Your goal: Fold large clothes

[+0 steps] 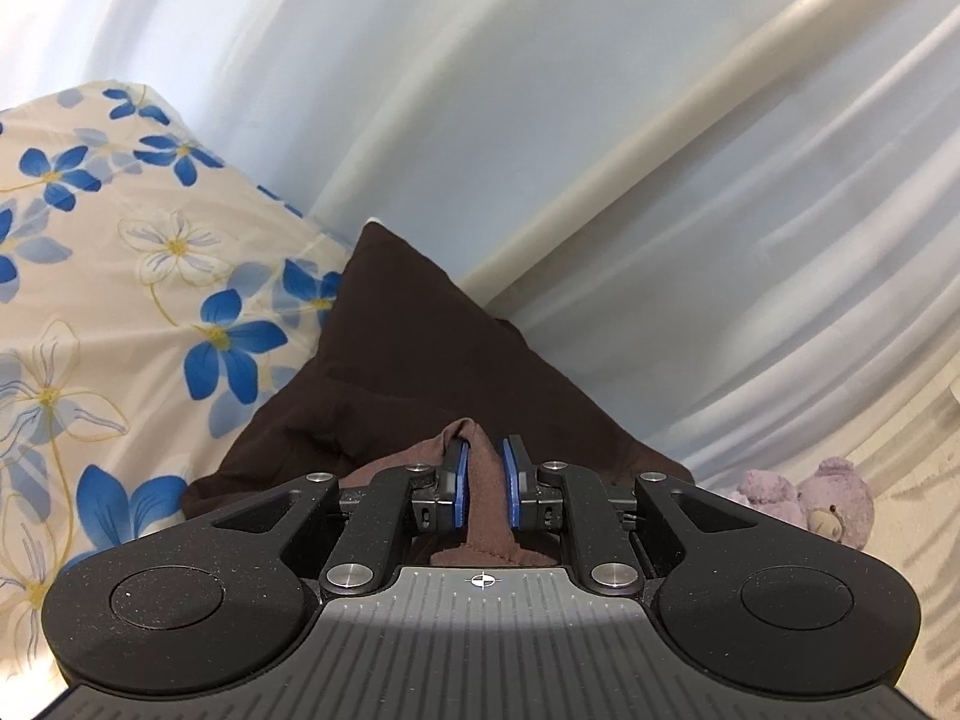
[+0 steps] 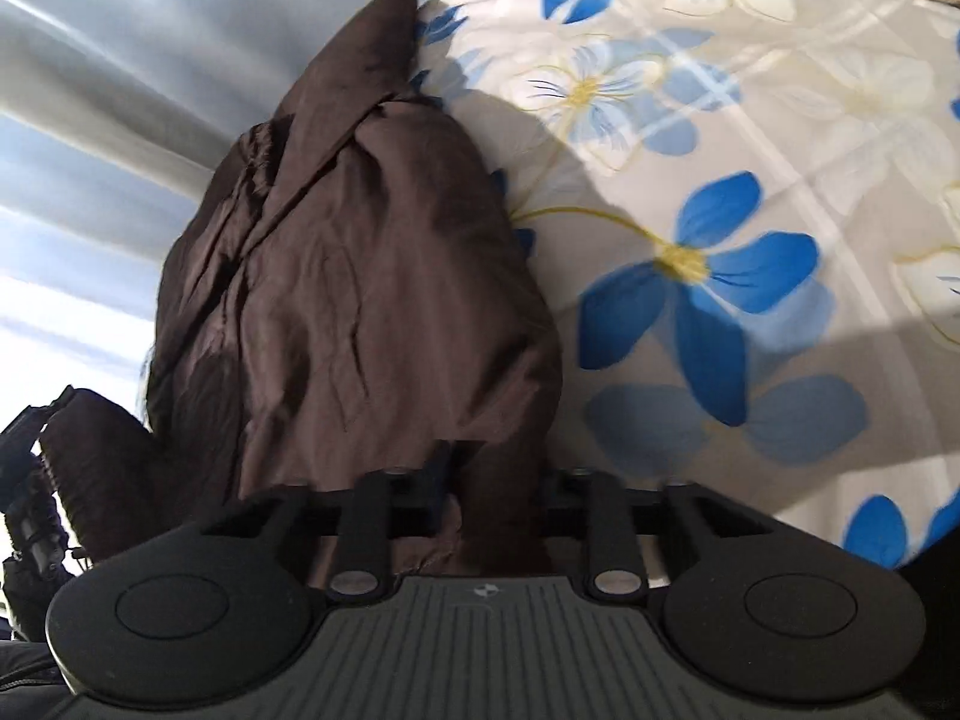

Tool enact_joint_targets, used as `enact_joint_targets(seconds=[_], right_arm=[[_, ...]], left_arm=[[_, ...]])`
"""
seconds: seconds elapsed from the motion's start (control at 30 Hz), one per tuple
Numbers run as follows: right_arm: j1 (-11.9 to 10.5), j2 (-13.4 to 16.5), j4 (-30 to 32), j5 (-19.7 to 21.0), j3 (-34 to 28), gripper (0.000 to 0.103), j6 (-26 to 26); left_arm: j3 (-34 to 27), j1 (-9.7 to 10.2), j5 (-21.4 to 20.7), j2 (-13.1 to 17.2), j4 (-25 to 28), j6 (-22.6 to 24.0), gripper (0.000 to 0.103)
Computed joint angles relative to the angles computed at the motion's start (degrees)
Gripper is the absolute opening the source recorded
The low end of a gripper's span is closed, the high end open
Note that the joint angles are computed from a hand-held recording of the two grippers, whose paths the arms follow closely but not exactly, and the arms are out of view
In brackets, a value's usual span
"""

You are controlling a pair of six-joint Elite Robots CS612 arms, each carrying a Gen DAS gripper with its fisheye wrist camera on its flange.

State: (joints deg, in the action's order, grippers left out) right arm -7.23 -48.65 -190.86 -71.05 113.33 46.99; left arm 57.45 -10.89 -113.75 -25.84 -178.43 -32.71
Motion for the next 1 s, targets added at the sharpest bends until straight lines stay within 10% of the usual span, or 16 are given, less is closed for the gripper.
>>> enact_joint_targets(seconds=[0.33, 0.63, 0.7, 0.83, 1.0], right_arm=[[-0.6, 4.5, -13.6, -6.6, -14.5, 0.009, 1.0], [1.7, 13.9, 4.0, -21.8, -35.5, 0.01, -4.5], [2.2, 16.2, 9.3, -23.6, -39.7, 0.012, -5.2], [2.0, 17.8, 11.4, -22.9, -41.2, 0.026, -4.5], [0.7, 17.1, 0.8, -19.1, -37.4, 0.036, 1.3]], left_arm=[[-13.9, 0.64, 5.9, 6.9, 5.4, -9.4, 0.015], [-36.3, 0.06, 15.0, 18.8, 23.9, -8.9, 0.026], [-38.7, -0.18, 15.6, 20.3, 24.5, -8.5, 0.034], [-33.4, -0.12, 18.6, 18.3, 16.2, -6.6, 0.08], [-31.4, 0.85, 17.7, 17.6, 12.4, -1.8, 0.088]])
